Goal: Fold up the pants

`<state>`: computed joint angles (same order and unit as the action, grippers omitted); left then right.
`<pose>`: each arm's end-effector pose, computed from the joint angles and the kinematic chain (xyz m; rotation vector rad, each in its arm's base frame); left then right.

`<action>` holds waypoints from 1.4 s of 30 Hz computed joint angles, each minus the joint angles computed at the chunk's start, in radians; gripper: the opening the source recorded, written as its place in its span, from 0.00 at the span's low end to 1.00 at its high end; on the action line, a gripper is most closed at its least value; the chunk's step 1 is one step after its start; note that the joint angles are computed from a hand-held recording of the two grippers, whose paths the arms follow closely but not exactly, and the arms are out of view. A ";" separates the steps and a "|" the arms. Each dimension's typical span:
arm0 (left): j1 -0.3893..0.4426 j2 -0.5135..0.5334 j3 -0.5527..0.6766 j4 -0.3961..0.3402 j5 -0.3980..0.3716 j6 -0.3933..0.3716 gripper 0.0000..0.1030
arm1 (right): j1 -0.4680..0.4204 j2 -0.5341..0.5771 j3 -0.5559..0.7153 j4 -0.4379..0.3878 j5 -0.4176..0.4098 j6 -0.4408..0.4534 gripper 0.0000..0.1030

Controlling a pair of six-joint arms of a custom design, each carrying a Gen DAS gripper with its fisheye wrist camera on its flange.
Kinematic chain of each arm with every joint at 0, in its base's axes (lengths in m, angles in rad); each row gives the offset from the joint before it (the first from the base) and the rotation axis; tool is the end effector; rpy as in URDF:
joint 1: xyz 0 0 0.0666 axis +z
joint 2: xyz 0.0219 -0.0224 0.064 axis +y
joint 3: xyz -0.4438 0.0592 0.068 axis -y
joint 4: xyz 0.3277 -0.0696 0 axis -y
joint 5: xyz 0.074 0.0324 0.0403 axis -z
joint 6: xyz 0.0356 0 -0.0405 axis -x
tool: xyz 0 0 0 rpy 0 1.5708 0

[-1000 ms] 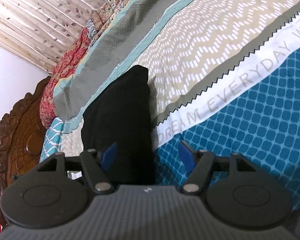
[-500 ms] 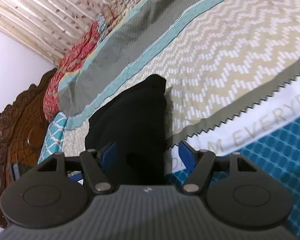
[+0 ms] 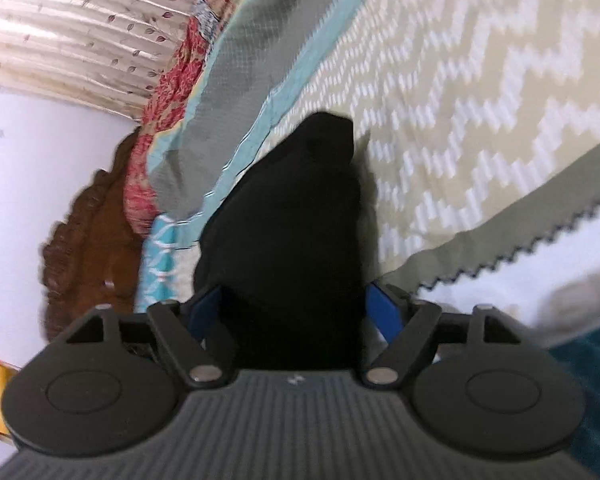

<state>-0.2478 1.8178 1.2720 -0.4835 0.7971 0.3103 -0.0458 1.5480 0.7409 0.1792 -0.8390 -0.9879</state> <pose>0.5048 -0.1544 0.2894 0.2203 2.5826 -1.2390 0.3862 0.0084 0.2815 0.6726 2.2270 1.4263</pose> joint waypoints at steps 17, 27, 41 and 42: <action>-0.023 0.167 0.540 -0.062 -0.084 0.008 0.61 | -0.007 0.116 0.443 -0.064 0.031 0.185 0.59; -0.083 0.475 0.967 -0.343 -0.211 0.005 0.61 | -0.029 0.312 0.612 -0.247 0.135 0.247 0.59; -0.143 0.226 0.637 -0.214 -0.651 -0.065 0.79 | 0.064 0.104 0.484 -0.394 0.627 0.408 0.79; -0.155 0.187 0.586 -0.195 -0.702 -0.086 0.80 | 0.080 0.070 0.459 -0.399 0.665 0.433 0.79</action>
